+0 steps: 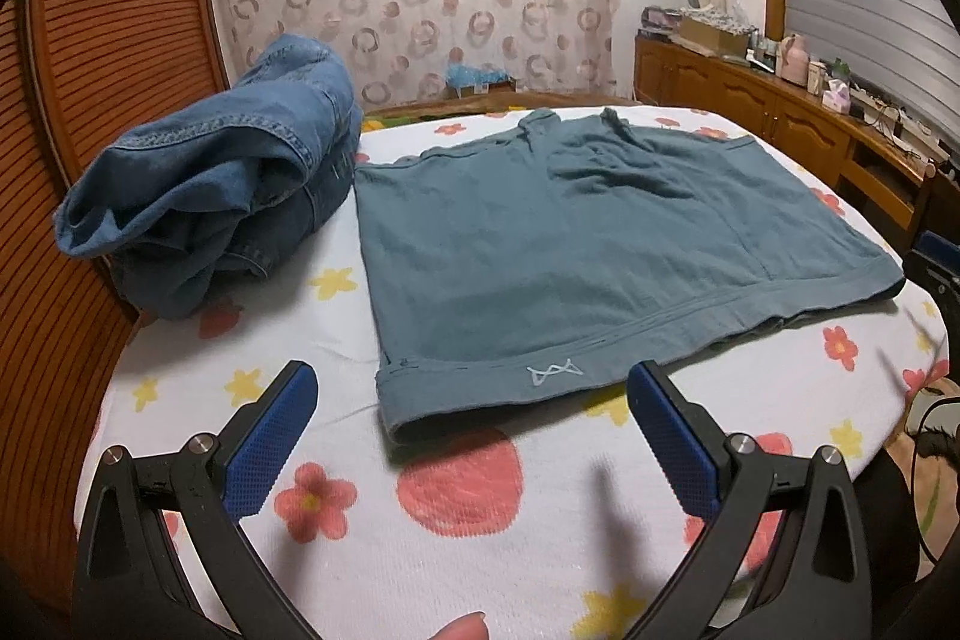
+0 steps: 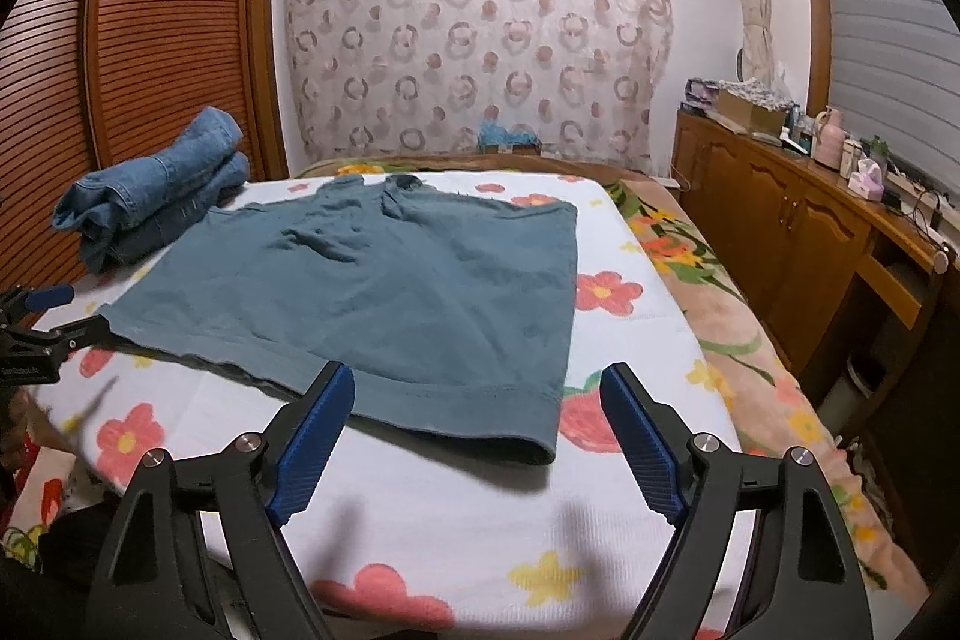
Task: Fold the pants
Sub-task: 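Lower both grippers toward the hem of the teal shorts, then close both grippers on the hem of the teal shorts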
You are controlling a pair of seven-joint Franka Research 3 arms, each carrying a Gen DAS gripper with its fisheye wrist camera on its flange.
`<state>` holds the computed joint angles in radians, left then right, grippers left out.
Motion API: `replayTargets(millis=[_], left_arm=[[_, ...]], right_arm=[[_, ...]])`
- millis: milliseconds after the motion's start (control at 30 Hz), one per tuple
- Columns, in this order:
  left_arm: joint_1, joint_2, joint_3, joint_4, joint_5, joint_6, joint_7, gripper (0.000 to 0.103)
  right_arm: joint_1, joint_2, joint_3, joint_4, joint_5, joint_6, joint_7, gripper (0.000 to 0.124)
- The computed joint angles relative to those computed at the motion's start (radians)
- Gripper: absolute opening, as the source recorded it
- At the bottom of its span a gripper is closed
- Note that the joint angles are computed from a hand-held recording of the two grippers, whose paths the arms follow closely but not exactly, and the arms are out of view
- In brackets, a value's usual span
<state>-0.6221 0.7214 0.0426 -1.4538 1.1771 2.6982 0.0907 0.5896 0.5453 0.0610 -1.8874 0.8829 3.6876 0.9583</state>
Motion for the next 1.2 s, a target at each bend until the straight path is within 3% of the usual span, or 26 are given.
replayTargets(millis=[267, 400, 800, 900, 1000, 1067, 1200], left_arm=[[0.018, 0.001, 0.002, -0.003, -0.039, 0.021, 0.016, 0.103], [0.022, -0.01, 0.01, -0.018, -0.039, 0.021, 0.003, 0.103], [0.052, -0.006, -0.003, -0.032, -0.064, 0.027, 0.025, 0.103], [0.058, -0.001, -0.009, -0.03, -0.088, 0.025, 0.052, 0.098], [0.061, -0.001, -0.004, -0.035, -0.1, 0.042, 0.059, 0.091], [0.063, -0.003, 0.002, -0.043, -0.102, 0.07, 0.049, 0.078], [0.053, -0.015, 0.029, -0.065, -0.077, 0.117, -0.001, 0.064]], right_arm=[[0.038, 0.012, -0.054, 0.061, 0.101, -0.08, -0.078, 0.076], [0.011, 0.002, -0.042, 0.039, 0.073, -0.089, -0.048, 0.071], [0.038, -0.042, -0.097, -0.005, 0.106, -0.155, -0.014, 0.061], [0.061, -0.052, -0.128, -0.007, 0.126, -0.184, -0.016, 0.05], [0.022, -0.076, -0.095, -0.04, 0.061, -0.199, 0.044, 0.04], [0.015, -0.086, -0.09, -0.051, 0.021, -0.213, 0.075, 0.033], [-0.026, -0.102, -0.062, -0.082, -0.079, -0.214, 0.145, 0.025]])
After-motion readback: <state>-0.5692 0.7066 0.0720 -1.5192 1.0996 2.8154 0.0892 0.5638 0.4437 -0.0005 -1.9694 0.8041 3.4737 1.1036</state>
